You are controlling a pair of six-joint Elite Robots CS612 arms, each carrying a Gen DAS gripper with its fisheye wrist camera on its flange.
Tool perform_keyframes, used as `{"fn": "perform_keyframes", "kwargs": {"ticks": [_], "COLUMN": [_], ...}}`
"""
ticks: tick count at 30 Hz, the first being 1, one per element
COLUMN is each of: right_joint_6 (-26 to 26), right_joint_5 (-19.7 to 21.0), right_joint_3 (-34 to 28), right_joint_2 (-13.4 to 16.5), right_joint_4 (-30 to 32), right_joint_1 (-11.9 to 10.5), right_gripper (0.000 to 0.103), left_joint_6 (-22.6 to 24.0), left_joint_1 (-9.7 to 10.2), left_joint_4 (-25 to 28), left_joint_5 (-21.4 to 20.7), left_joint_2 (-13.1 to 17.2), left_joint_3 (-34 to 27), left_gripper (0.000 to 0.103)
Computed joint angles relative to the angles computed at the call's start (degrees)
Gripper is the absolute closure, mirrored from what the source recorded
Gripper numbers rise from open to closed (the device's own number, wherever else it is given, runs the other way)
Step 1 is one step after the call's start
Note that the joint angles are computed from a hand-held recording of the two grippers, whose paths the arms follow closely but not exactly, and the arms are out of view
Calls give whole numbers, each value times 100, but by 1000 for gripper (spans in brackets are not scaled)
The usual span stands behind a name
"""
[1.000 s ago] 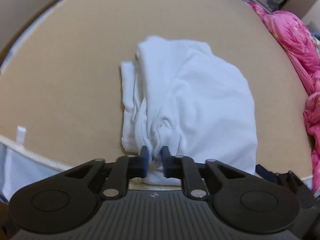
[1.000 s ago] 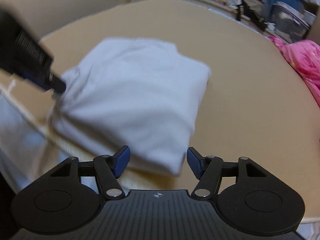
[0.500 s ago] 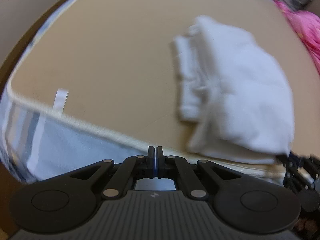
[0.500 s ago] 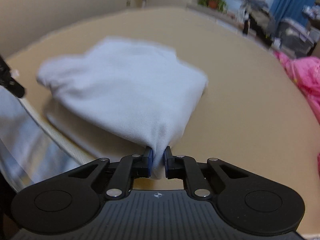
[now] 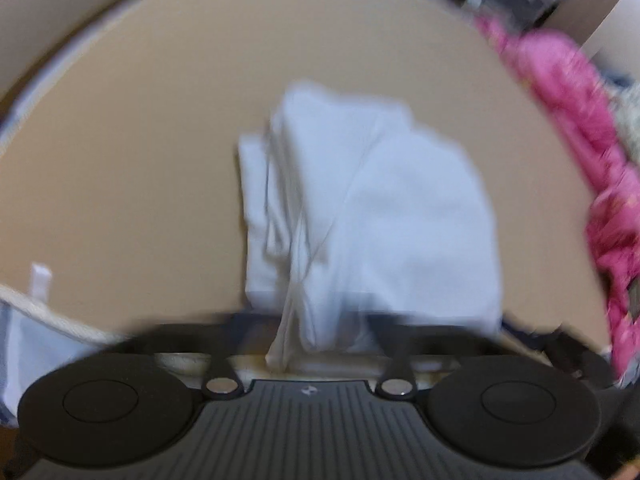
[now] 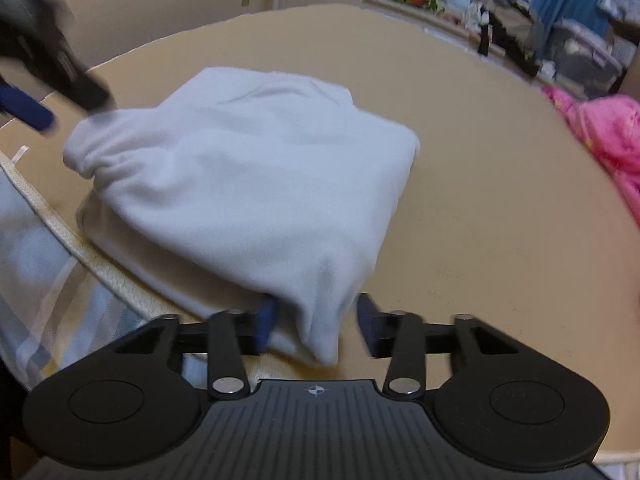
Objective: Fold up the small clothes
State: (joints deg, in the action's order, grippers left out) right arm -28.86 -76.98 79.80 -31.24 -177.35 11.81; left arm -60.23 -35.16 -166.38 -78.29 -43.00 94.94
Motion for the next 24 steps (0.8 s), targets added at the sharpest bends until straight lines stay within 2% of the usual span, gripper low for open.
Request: {"fn": "perform_keyframes", "kwargs": {"ticks": [1,2,3,5,7,10,12,14,16,17,19,20,22,24], "right_joint_6": [-59,-150,-234,-287,-273,-592,-902,-1156,-1167,-1102,-1115,-1170,-1260,-1131], "right_joint_5": [-3,88,167,338,675,1018,761,368,327,348,352,284,165,317], "right_joint_3": [-20,-33,-34,1,89,197,168,77,41,36,33,23,55,126], "right_joint_2": [25,44,50,10,-90,-172,-95,57,109,83,12,-31,-142,-275], "right_joint_4": [-103,-183,-256,-373,-379,-186,-17,-25,-84,3,290,538,957,1121], "right_joint_1": [15,11,5,-39,-134,-228,-172,-84,-73,-81,-103,-110,-140,-211], "right_gripper": [54,69,90,93,93,93,93,93,93,92,90,83,77,72], "left_joint_6": [-100,-77,-33,-27,-20,-116,-220,-444,-611,-595,-633,-656,-746,-769], "left_joint_1": [31,-17,-59,-152,-206,-131,-51,-19,-56,-83,-123,-154,-219,-290], "left_joint_4": [-8,-99,-298,-634,-734,-146,15,100,197,211,306,305,393,53], "left_joint_5": [-83,74,237,457,523,227,51,102,372,525,743,818,943,1053], "left_joint_2": [15,-32,-133,-352,-464,-292,-84,-10,-46,-74,-149,-192,-320,-455], "left_joint_3": [-6,65,231,541,758,606,414,350,410,477,613,685,805,1002], "left_gripper": [98,99,99,99,99,99,98,95,84,65,42,39,41,39]}}
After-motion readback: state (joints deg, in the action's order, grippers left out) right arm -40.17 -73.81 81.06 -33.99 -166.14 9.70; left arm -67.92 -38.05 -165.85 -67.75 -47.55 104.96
